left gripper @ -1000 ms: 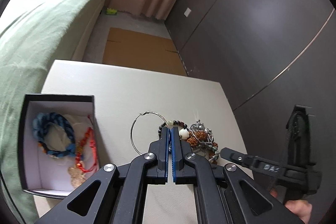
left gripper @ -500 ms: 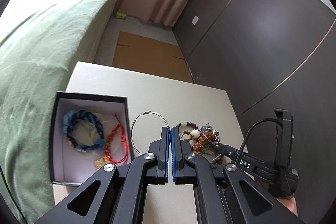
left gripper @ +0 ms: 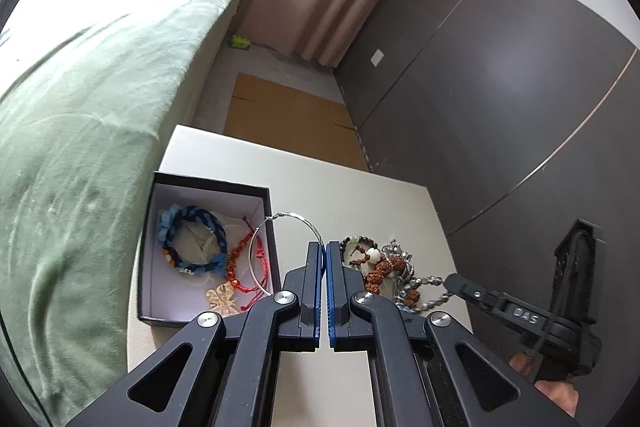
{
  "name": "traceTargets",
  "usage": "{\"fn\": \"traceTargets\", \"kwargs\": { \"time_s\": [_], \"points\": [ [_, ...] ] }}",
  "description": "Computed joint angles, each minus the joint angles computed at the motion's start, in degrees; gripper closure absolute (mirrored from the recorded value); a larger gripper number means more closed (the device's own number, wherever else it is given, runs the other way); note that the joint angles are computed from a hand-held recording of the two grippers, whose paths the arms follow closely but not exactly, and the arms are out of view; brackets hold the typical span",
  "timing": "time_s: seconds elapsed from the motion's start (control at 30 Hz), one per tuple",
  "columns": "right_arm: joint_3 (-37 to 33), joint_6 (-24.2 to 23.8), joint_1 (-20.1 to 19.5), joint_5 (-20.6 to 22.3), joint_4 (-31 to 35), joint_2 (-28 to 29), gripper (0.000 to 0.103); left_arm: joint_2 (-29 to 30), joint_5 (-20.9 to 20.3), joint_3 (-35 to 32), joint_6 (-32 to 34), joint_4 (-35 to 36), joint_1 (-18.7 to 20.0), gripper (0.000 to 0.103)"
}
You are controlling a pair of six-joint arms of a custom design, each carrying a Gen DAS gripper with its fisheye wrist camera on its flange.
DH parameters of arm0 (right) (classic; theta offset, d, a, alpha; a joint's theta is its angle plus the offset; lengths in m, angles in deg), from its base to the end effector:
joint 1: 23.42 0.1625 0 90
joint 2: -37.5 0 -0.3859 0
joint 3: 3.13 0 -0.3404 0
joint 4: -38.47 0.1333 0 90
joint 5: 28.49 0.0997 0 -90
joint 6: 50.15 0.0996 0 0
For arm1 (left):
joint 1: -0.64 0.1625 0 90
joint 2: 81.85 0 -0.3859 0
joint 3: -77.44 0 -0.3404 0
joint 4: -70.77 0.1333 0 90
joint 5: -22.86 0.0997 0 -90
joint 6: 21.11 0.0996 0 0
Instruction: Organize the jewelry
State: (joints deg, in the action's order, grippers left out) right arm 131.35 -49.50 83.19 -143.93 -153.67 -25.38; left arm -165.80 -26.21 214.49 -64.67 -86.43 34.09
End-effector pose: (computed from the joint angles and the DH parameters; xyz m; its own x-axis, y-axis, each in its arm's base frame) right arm 0.2053 -0.3717 0.1562 -0.9305 -0.0396 0.3642 -0.2357 0.8258 -0.5123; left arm -0.1910 -0.3641 0.2253 -0.9559 0.0246 -0.2926 0.2077 0.7612 -0.6144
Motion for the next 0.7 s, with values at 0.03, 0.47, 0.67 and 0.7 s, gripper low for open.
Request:
{"fn": "traceTargets", "kwargs": {
  "time_s": [0.03,0.47,0.67,0.7],
  "points": [
    [0.47,0.01,0.07,1.01,-0.45,-0.52,0.092,-0.52,0.27,0.24,-0.34,0.15,-0.16,0.102],
    [0.22,-0.44,2.75,10.64,-6.17,0.28,0.092,-5.24,2.95,0.71,-2.80,4.13,-0.13,0.102],
    [-0.08,-1.40,3.05,16.41,-8.60,1.58,0.092,-5.58,1.90,0.86,-1.60,1.24,2.20,0.102],
    [-0.35,-1.43,3.26,16.87,-8.70,2.04,0.092,-5.66,1.69,0.96,-1.47,0.27,2.54,0.101]
  ]
}}
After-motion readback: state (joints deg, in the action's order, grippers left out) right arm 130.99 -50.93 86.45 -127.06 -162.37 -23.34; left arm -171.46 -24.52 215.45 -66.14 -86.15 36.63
